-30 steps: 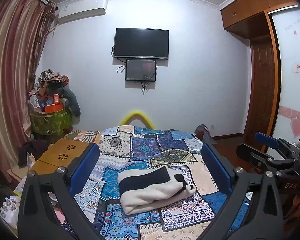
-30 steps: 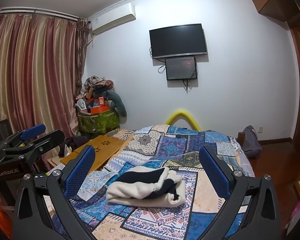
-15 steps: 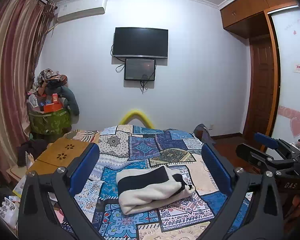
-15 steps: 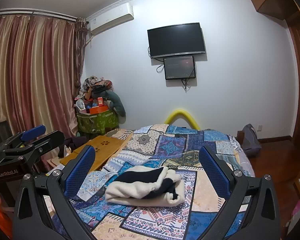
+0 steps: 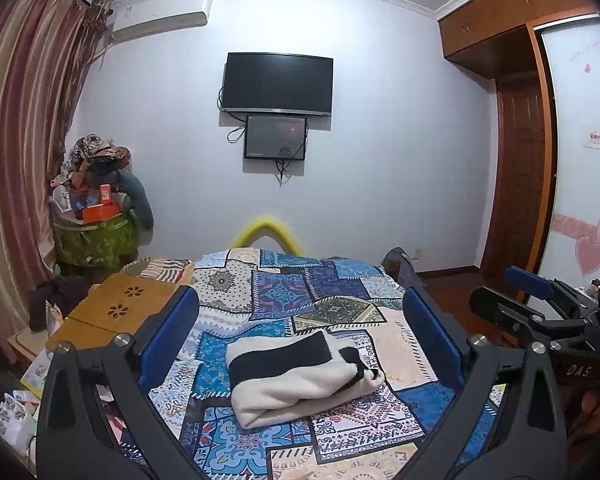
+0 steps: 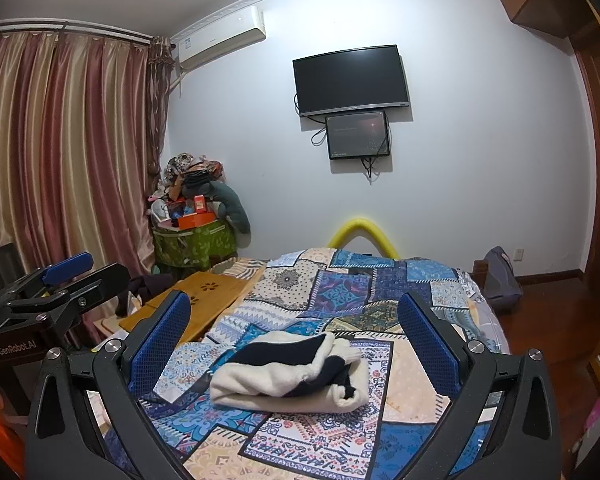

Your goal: Fold small clothes

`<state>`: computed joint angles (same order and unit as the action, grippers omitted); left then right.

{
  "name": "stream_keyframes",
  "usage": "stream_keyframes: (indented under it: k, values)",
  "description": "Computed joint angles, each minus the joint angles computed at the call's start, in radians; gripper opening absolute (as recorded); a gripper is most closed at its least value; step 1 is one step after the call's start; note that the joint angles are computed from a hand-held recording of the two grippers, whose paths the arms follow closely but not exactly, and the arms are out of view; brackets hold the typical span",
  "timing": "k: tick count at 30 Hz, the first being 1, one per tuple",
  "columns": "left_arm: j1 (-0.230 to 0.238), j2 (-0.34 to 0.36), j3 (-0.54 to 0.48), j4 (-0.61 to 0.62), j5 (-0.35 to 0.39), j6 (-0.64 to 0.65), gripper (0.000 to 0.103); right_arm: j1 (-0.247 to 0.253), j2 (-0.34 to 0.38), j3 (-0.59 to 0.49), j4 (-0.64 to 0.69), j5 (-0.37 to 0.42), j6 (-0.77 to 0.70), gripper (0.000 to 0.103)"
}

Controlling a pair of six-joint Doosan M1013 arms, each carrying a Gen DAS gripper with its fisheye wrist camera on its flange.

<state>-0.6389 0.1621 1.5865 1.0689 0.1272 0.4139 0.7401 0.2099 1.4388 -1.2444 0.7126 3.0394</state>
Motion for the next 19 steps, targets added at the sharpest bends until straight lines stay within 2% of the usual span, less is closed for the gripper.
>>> stream_keyframes:
  k: [5, 11, 15, 19]
  values:
    - [0.001, 0.002, -0.002, -0.004, 0.001, -0.002, 0.103, 0.0, 0.001, 0.001, -0.004, 0.001, 0.004, 0.103]
    - [0.006, 0.006, -0.01, -0.199, -0.006, 0.191, 0.103, 0.0, 0.001, 0.002, -0.009, 0.001, 0.011, 0.103]
    - [0.003, 0.008, -0.01, -0.176, -0.002, 0.174, 0.103, 0.0, 0.002, 0.001, -0.008, 0.002, 0.012, 0.103]
    - [0.004, 0.012, -0.013, -0.235, 0.0, 0.232, 0.103, 0.0, 0.002, -0.001, -0.004, 0.004, 0.011, 0.103]
